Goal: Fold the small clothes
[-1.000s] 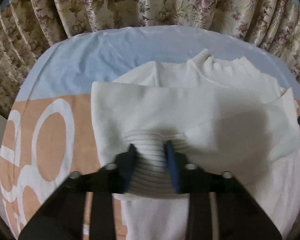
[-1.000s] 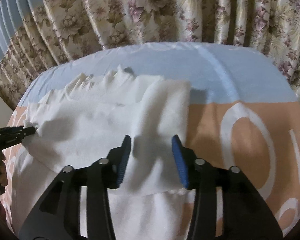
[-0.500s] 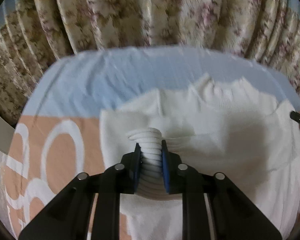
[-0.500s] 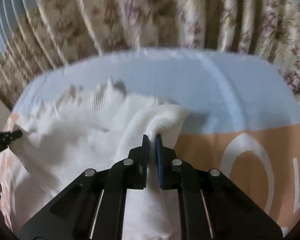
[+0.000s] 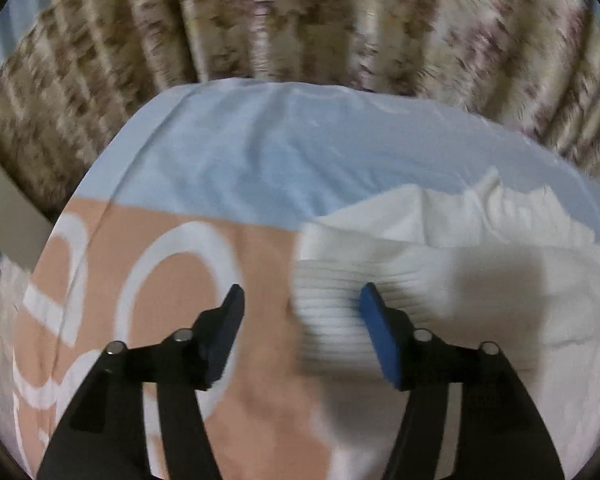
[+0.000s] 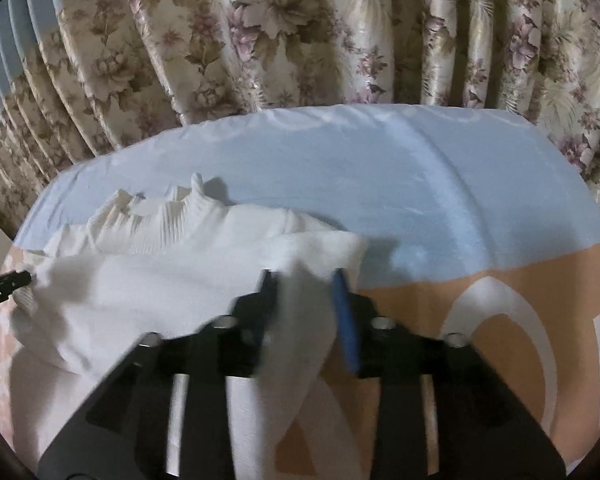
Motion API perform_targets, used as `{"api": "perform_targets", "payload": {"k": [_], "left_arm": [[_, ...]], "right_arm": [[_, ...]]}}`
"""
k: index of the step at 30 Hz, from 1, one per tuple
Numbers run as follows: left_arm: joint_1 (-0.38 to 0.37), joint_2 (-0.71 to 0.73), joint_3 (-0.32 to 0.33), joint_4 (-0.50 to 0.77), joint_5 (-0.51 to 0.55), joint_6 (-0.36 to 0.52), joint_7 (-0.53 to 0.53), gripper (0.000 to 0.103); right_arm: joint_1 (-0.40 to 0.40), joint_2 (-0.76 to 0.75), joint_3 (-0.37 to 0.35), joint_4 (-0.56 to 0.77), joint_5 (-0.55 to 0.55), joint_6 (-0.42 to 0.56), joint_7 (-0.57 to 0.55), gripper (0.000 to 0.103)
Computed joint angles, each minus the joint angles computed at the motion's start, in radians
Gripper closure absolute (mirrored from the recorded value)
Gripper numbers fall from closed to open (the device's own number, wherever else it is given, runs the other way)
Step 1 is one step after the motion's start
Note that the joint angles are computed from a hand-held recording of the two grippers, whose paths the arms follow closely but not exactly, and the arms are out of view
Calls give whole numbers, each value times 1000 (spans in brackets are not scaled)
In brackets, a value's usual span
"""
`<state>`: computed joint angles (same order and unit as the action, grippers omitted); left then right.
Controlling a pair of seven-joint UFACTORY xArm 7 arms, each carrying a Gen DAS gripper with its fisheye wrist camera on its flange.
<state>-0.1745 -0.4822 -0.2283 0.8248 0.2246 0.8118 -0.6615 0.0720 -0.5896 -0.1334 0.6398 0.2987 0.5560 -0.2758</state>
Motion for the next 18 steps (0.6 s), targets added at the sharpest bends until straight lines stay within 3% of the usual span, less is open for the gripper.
{"api": "perform_targets", "payload": {"k": [5,11,16,18], "left_arm": [[14,-76,-12,6,21,86,-13,38],[-46,40,-62,84,13,6,18,30],[-88,177,-74,135,53,6,13,30],[-104,176,-61,122,53,18,6,30]], "right_arm": [[-42,-113,-2,-9,-27,47,9,52],[13,-227,50,-56,-44,149,45,51],[46,-278,106,-141,-114,150,21,54],[26,-283,92,-153,-140,172,21,65]]}}
